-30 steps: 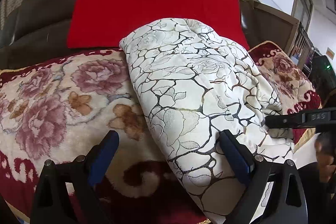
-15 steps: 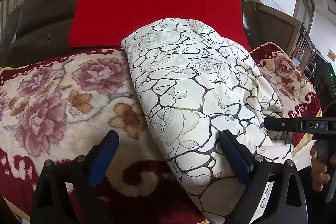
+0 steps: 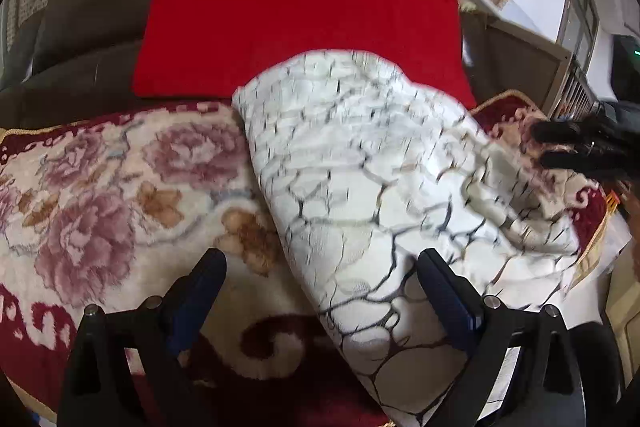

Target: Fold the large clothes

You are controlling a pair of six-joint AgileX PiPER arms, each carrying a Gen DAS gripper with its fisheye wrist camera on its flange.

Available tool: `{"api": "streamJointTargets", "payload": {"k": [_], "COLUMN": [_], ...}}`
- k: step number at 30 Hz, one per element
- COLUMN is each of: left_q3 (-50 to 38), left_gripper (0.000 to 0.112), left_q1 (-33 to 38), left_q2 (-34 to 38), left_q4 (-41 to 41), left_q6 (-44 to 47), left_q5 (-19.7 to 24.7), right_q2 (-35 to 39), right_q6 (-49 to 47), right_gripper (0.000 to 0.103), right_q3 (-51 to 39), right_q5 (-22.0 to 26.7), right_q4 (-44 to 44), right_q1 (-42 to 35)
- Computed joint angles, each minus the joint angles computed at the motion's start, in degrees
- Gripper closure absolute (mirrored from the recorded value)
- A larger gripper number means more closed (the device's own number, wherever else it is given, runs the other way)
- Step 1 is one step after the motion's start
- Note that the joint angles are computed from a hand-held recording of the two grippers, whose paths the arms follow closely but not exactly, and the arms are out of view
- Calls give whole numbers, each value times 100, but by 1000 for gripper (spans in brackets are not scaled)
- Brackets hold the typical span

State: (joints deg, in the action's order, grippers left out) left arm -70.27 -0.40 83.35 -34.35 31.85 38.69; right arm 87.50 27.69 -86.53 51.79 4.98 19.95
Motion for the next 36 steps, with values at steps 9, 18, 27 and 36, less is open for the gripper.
{"api": "streamJointTargets", "payload": {"k": [9,18,27,36], "left_q3": [-434,-410,-166,-208], "left_gripper": [15,15,15,15], "left_q1": [155,32,-102,40], "left_q2": [519,488,258,331], "left_q4": [93,77,300,-1], "left_q6": [-448,-540,-564,-237], "left_q5": [365,271,-29,124], "right_q2": [1507,1681,1732,2742], "right_q6": [-725,-421,-769,-545], "right_gripper": [35,34,61,67], "right_q3": [-854,-943,-1628,-2005], "right_q5": [62,385,-229,276], "right_q4": [1485,1389,1628,2354], "right_q1": [-919,-1015,-851,-1208]}}
